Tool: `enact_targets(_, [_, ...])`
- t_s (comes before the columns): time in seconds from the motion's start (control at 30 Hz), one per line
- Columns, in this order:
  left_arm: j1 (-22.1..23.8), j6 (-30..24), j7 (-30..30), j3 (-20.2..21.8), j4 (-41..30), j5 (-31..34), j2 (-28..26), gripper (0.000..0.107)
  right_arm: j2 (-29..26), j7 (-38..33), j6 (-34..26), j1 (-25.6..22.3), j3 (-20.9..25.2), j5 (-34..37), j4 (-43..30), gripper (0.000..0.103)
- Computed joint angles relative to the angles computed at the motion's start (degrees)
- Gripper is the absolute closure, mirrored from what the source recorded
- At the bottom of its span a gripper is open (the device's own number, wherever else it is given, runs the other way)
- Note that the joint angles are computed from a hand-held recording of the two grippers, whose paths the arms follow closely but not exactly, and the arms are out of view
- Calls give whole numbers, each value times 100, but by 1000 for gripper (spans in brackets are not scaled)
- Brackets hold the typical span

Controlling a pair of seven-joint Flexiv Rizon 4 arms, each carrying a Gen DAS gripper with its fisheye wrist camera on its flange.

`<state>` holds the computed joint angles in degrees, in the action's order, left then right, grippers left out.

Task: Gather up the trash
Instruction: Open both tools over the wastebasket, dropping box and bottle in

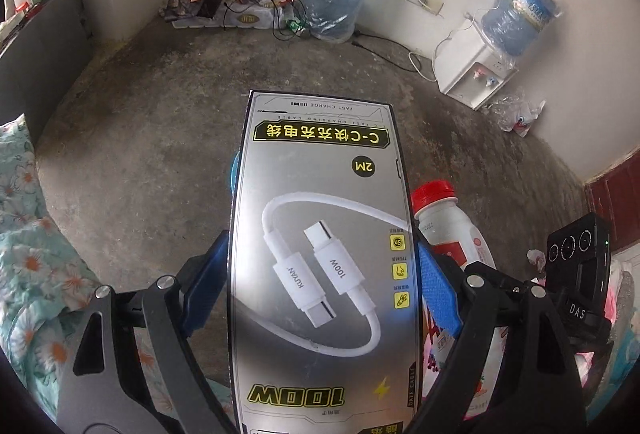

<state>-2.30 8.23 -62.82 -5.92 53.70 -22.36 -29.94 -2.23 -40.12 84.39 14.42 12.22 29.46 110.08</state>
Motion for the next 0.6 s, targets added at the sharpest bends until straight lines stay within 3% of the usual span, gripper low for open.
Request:
enact_targets(0.17, [-360, -112, -528, -16, -1090, 319, -913, 25, -740, -1097, -426, -555, 111, 1519, -859, 42])
enact_targets(0.23, [-485, 5, -804, -21, -1497, 371, -1272, 23, -1110, -1143, -453, -768, 140, 1819, -1163, 41])
enact_targets(0.33, [-624, -207, -1230, -50, -2460, 370, -1968, 21, -1586, -611, -335, -758, -43, 1309, -1360, 38])
enact_targets(0.43, [-694, -500, -1442, -28, -3112, 388, -2379, 21, -1921, -435, -298, -962, 123, 1222, -1531, 36])
enact_targets(0.5, [-701, -446, -1374, -16, -3020, 429, -2345, 21, -2007, -389, -119, -1077, 304, 1205, -1515, 36])
enact_targets(0.6, [-578, -135, -1197, -114, -2269, 352, -1960, 21, -1899, -79, 163, -923, 276, 730, -1199, 36])
